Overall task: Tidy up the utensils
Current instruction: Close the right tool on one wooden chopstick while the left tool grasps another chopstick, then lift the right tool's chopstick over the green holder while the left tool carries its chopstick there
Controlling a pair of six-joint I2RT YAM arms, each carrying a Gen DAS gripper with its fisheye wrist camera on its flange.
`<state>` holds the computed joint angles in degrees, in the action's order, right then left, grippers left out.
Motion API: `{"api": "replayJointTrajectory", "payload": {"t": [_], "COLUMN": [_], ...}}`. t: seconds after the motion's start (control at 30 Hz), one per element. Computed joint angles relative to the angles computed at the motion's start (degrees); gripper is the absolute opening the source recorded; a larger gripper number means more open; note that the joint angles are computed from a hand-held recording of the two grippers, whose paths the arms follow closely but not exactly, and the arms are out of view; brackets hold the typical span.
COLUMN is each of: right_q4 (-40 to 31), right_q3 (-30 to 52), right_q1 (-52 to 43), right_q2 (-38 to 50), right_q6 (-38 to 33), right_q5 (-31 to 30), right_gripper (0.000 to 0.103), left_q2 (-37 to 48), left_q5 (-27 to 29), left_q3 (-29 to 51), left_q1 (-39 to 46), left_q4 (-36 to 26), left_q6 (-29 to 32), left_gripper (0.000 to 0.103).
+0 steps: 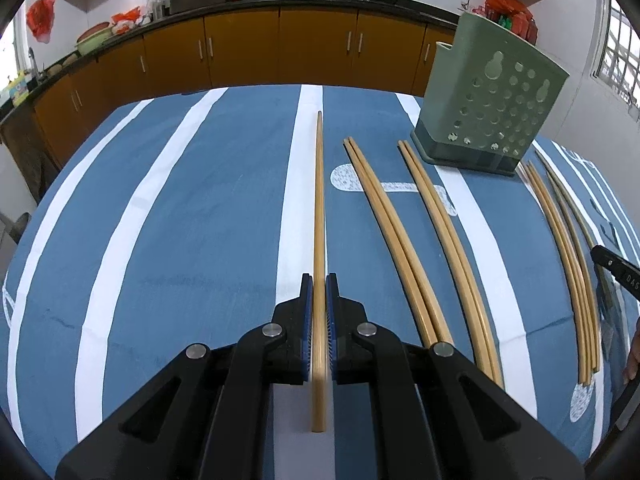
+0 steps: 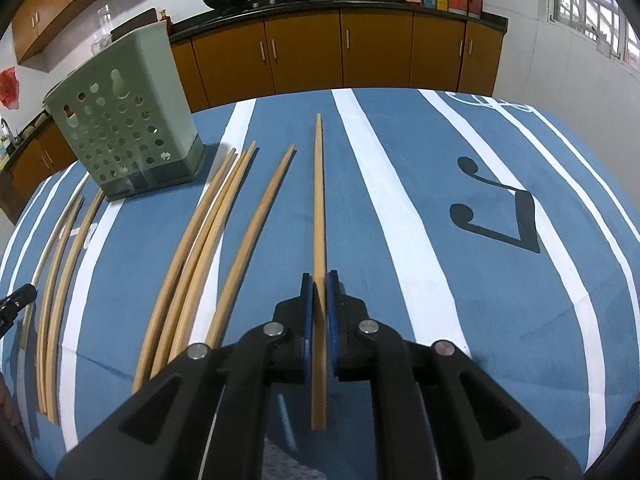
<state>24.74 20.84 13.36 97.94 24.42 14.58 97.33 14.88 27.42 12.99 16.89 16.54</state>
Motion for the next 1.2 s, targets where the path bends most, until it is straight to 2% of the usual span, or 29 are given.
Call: {"api": "replayJointTrajectory", "payload": {"t": [0.13,0.23,0.53,0.77,0.87,1.03,1.2], "right_q4": [-0.05,-0.42,-7.57,-12.73,-13.46,-14.89,-17.5], "right_q3": [-0.47,-2.0,-4.96,-4.63,-3.77,-1.37,3.52], "right_q1": [-1.29,-1.09,-1.71,-3.43,-3.82,-4.03,-5.42], "right_q2": [-1.12,-5.38,-26.12,-39.34,-41.28,-42.08,-43.58], "right_q6": [-0.09,-0.37,-2.54,-4.57,-5.23,-6.64,-7.59], "right_q5": [-2.11,-1.63,1.05,2.13,2.4,2.92,0.05], "right_gripper": [0.008,0.008,0.008,0.008,0.008,0.007,0.007], "left_q2": [-0.22,-1.3,-13.56,-21.65,-23.05,-23.59,-24.64], "left_q5": [0.15,0.73,7.0,13.22,14.41,13.33,13.24], "left_q3": [0.02,1.04,1.03,3.92,5.37,7.57,10.94], "left_q1": [0.35,0.98,4.69,8.32,8.91,8.27,7.58], "left_q4": [-0.51,-3.62,-9.41,-13.29,-13.88,-13.66,-15.0], "left_q6": [0.64,0.89,0.88,-2.89,-4.34,-5.79,-6.69], "left_gripper": [0.007,0.007,0.007,0.007,0.007,0.007,0.007]}}
